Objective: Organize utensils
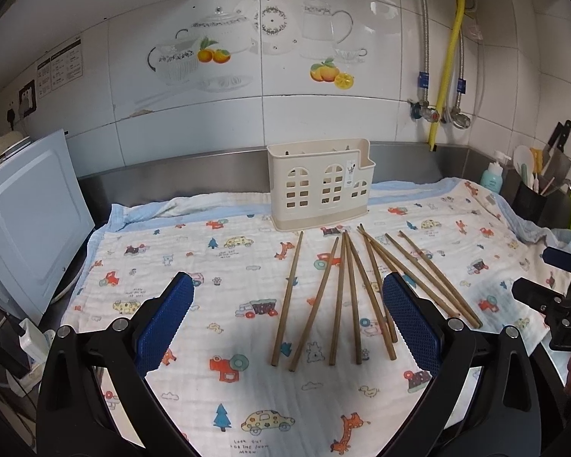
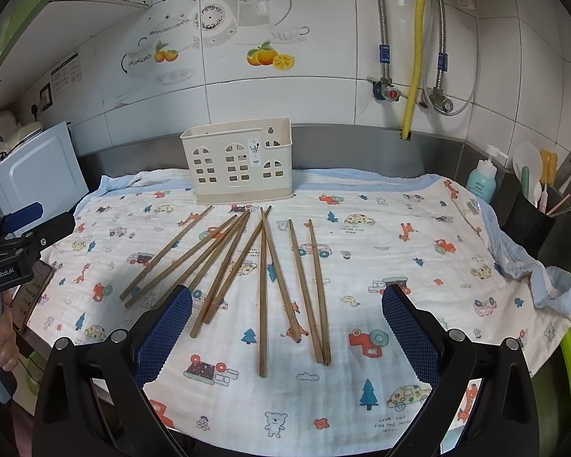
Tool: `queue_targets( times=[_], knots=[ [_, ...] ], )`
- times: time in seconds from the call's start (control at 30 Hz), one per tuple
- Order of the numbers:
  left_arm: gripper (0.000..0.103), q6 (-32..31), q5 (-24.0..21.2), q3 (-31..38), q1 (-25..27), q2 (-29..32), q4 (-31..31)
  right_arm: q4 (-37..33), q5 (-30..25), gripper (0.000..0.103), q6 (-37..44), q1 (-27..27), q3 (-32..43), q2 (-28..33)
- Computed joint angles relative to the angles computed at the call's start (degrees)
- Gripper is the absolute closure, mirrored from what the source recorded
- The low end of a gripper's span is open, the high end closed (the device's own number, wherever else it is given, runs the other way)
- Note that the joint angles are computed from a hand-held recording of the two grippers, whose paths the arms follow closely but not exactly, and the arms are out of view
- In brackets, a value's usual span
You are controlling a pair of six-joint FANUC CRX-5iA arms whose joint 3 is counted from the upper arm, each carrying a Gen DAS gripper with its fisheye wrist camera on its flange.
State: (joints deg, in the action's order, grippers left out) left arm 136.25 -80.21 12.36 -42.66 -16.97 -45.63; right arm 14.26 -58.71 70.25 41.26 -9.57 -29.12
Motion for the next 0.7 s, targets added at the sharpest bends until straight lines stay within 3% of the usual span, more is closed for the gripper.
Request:
queue_targets(
  times=[0.7],
  knots=[
    [0.005,0.73,-0.49,0.55,-1.02,0.32,-1.54,-0.26,0.98,0.006,-0.24,-0.01,-0.13,-0.44]
  ],
)
